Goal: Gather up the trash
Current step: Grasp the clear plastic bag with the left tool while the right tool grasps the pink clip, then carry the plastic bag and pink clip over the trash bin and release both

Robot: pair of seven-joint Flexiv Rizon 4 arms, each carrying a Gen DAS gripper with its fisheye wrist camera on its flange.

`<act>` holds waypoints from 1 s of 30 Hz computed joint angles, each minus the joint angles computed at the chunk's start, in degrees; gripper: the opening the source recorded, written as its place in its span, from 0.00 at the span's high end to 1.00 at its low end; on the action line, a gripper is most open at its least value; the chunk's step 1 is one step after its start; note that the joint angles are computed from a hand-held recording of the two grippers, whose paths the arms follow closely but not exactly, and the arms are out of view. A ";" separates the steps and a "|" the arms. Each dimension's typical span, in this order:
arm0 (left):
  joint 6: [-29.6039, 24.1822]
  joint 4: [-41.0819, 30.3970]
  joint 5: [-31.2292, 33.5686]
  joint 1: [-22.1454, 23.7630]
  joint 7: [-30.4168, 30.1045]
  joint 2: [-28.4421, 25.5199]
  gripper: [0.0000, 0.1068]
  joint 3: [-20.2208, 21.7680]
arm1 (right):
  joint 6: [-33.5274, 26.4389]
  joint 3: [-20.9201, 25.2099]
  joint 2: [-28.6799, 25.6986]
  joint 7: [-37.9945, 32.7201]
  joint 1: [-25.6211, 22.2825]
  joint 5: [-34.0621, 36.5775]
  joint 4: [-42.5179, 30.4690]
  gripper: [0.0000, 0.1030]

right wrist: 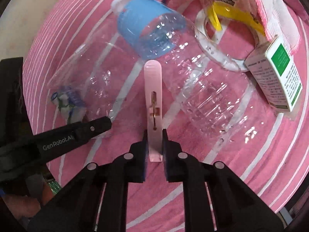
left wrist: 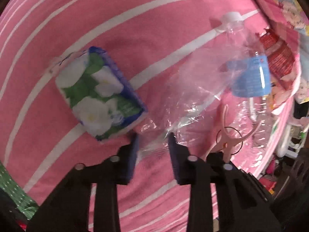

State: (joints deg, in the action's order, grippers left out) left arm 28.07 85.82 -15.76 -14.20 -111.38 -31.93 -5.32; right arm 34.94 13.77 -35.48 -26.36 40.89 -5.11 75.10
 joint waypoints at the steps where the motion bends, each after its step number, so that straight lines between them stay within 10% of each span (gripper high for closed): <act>1: 0.52 0.96 -0.92 0.48 0.77 0.58 0.79 -0.32 | -0.24 0.07 0.31 0.01 0.17 -0.12 -0.04 0.87; 16: 3.21 11.16 -7.90 1.69 1.90 13.76 0.81 -0.72 | -3.72 0.85 8.76 -0.10 1.14 -1.72 1.16 0.87; 30: -5.54 7.73 -6.88 -2.00 1.60 21.32 0.81 -2.37 | -4.35 2.93 23.33 8.48 0.90 -5.22 11.10 0.87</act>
